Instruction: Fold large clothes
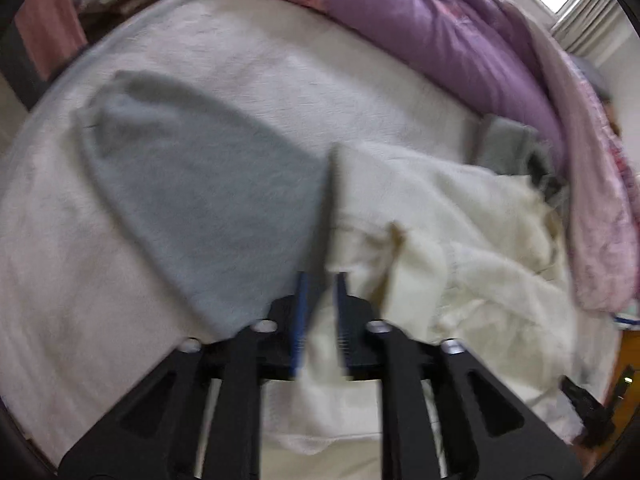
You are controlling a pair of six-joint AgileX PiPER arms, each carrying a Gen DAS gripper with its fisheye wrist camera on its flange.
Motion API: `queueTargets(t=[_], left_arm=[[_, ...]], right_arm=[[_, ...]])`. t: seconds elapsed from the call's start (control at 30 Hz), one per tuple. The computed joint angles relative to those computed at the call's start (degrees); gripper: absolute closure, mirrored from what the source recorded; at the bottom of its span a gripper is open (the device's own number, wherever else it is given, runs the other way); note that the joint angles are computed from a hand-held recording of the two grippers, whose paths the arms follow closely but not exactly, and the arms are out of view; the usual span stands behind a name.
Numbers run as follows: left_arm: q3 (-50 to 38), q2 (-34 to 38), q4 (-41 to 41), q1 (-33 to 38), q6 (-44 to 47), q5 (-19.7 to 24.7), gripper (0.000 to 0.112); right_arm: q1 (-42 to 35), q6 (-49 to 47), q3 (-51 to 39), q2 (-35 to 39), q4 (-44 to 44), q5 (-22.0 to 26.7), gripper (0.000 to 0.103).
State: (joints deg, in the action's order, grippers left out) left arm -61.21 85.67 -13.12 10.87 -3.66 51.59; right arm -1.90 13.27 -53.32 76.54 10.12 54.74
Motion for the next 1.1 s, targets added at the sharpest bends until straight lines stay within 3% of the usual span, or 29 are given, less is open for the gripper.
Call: queueTargets(t=[0.03,0.1,0.13,0.2,0.3,0.4,0.5,0.67,0.73,0.77,0.8,0.83,0.87,0.97,1.1], left_arm=[[-1.6,1.5,-0.8,-0.5,0.2,0.2,0.062],[-4.7,4.4,-3.1,-1.4,1.4,0.0,0.052],[-6.7,6.6,-4.5,-1.6,2.4,0.2,0.052],[-11.1,11.7,-6.9,-1.7,3.7,2.0,0.049],[-15.9,17.9,-7.8,-2.2,3.3,1.2,0.049],[-20.4,22.7,-2.3,-4.2,-0.6,0.8,0.049],[-22.6,26.3,-2.3,-4.3,0.7,0.4,0.049],[-23.9,29.3,-1.7,-5.6,2.8,-1.9,0.048],[-24.0,29.5,-2.5,-5.7,3.8,-2.4,0.054],[-23.9,29.5,-3.5,-5.8,5.3,-2.7,0.060],[-23.9,29.2,-4.6,-5.7,6.7,-2.7,0.076],[-23.3,28.4,-4.9,-6.0,7.7,-3.4,0.090],[-22.6,27.6,-4.8,-6.2,8.3,-4.2,0.096],[-19.0,23.1,-6.9,-6.8,10.3,-7.5,0.101],[-14.2,15.6,-12.9,-5.1,15.3,-8.4,0.102]], right_arm=[[-1.0,-0.5,-1.6,1.7,1.0,-0.7,0.078],[-1.6,0.4,-4.8,4.8,-0.1,-1.8,0.075],[-2.1,0.8,-6.0,6.1,-0.3,-2.4,0.072],[-4.8,0.1,-9.1,9.9,2.1,-3.8,0.053],[-6.5,-0.6,-11.6,13.9,1.9,-4.3,0.048],[-4.6,-0.2,-12.1,17.7,-1.4,-5.6,0.047],[-7.0,-4.5,-8.5,17.7,5.5,-11.6,0.047],[-8.9,-13.6,-6.2,19.3,14.1,-16.0,0.043],[-10.0,-17.3,-5.2,19.3,17.7,-17.1,0.043],[-10.8,-19.6,-4.6,19.1,19.9,-17.5,0.048],[-11.7,-22.0,-3.9,18.7,22.2,-17.9,0.068],[-12.1,-23.5,-3.1,18.0,23.9,-18.3,0.077],[-12.8,-25.5,-2.5,17.3,26.2,-18.2,0.084],[-11.9,-24.2,-2.0,13.3,23.3,-18.8,0.089],[-8.3,-17.2,-3.0,5.9,16.2,-18.1,0.090]])
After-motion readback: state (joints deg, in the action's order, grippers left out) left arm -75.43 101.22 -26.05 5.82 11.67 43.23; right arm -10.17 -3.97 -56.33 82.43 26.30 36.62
